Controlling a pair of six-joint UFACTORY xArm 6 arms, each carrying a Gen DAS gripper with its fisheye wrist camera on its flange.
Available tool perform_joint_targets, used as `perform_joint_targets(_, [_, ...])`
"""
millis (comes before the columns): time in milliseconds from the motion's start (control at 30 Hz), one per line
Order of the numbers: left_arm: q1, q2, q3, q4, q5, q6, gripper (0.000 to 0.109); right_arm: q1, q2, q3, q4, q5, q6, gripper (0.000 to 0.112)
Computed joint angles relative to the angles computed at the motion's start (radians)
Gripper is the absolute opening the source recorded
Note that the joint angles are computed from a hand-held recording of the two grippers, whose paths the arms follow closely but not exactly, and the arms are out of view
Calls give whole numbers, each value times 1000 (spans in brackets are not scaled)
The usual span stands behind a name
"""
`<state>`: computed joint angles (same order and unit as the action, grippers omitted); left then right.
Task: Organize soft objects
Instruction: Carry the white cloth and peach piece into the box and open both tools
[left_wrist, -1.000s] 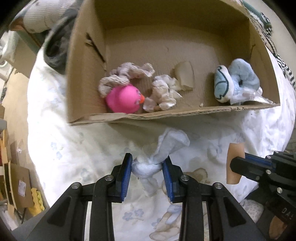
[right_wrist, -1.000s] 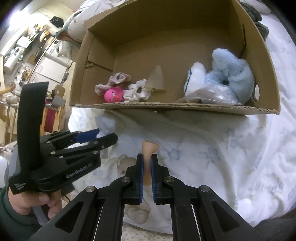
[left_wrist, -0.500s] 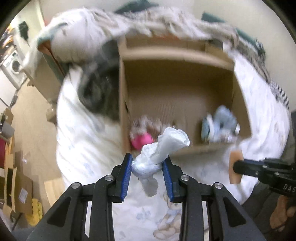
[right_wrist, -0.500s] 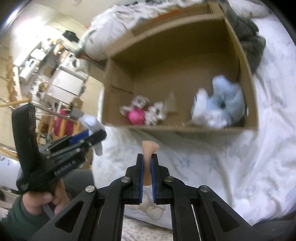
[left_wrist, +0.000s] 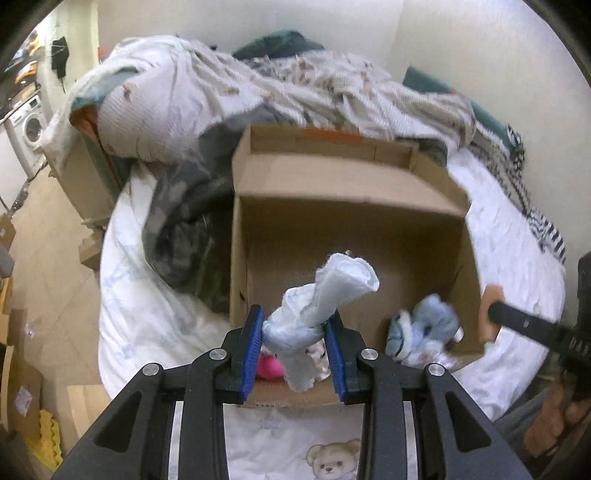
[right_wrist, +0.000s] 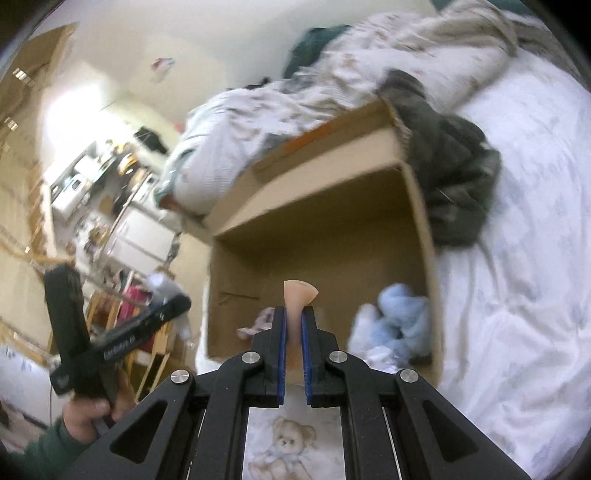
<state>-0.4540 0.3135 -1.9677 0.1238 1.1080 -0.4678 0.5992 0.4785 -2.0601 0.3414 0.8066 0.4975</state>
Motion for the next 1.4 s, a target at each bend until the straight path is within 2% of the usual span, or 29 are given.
perform_joint_targets(200, [32,-11,64,-61,-30,-26,30,-14,20,-10,9,26,17,9])
perform_joint_targets(333, [26,-4,66,-46,-26,-58,30,-12,75,-80,-8,69,48,9])
perform_joint_targets(567, [-3,12,64,-64,-52,2,30,3,211,-288,-14,194,41,9])
perform_joint_targets(833, [-14,24,75,-63,-78,0,30,10,354,-529,-35,333,41,10])
perform_joint_targets(967, [-16,7,114,-63,-118,-10,30,11,333,-490,-39,315,45,10])
perform_joint_targets(1167, [-23,14,109,-65,-118,6,31,12,369,-556,-37,343,45,10])
perform_joint_targets(1233, [-27,12,112,-61,-122,9,33,12,333,-492,-34,315,37,10])
perform_joint_targets(1267, [-30,12,110,-56,-121,12,37,11,329,-484,-34,311,36,10])
perform_joint_targets(1367, [-42,16,104,-11,-114,0,68,12,312,-455,-49,301,49,13])
perform_joint_targets(1400, [-46,15,104,1,-117,-3,69,11,311,-453,-61,302,63,17])
